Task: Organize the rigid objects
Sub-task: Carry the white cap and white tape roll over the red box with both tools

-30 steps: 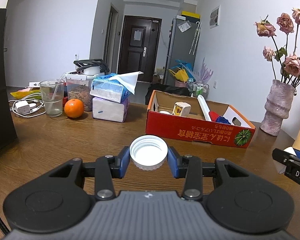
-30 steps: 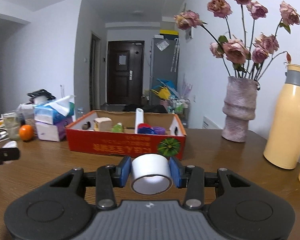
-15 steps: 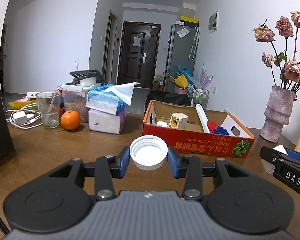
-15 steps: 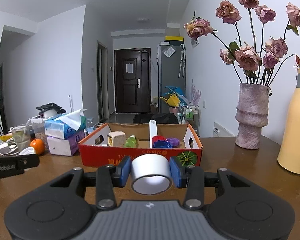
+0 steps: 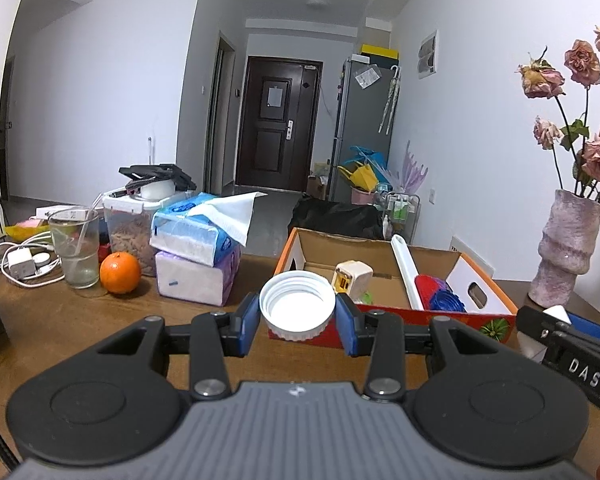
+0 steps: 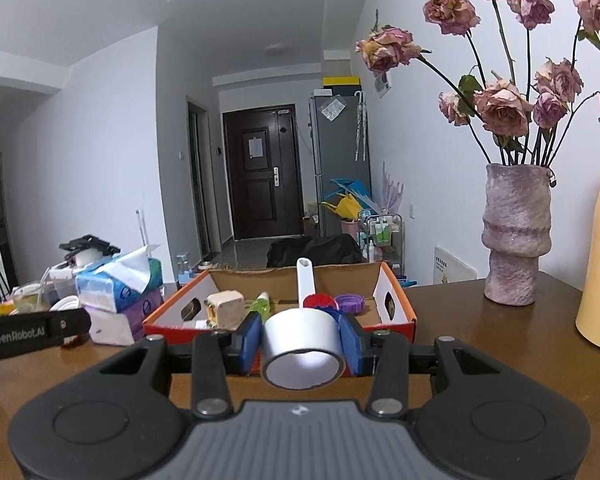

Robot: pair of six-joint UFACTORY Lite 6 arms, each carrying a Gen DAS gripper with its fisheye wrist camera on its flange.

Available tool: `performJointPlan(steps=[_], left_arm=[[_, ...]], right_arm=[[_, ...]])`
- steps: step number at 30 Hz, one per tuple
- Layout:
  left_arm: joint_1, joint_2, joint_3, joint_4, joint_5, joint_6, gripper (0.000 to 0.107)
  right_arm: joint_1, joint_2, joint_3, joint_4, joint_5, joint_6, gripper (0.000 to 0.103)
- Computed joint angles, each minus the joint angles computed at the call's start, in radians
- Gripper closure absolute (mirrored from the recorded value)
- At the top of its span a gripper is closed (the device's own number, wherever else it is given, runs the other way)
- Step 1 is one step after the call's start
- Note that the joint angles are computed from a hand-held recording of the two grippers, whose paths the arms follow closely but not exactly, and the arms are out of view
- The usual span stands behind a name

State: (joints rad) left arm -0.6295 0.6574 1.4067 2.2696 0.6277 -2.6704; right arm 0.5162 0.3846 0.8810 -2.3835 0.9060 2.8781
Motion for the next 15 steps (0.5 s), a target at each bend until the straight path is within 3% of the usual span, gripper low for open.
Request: performJointPlan(steps=[9,15], left_arm=[[0.037,0.147,0.240,-0.044,-0.061,0.067,0.066],[0.059,0.298,0.487,-0.151,-0.133,0.200,0.066]], right_arm=[[-0.077,0.111,0.150,-0.073,-0.048,0.031,0.061],[-0.120,0.223,0.299,-0.107,-0.090,0.039,0.061]])
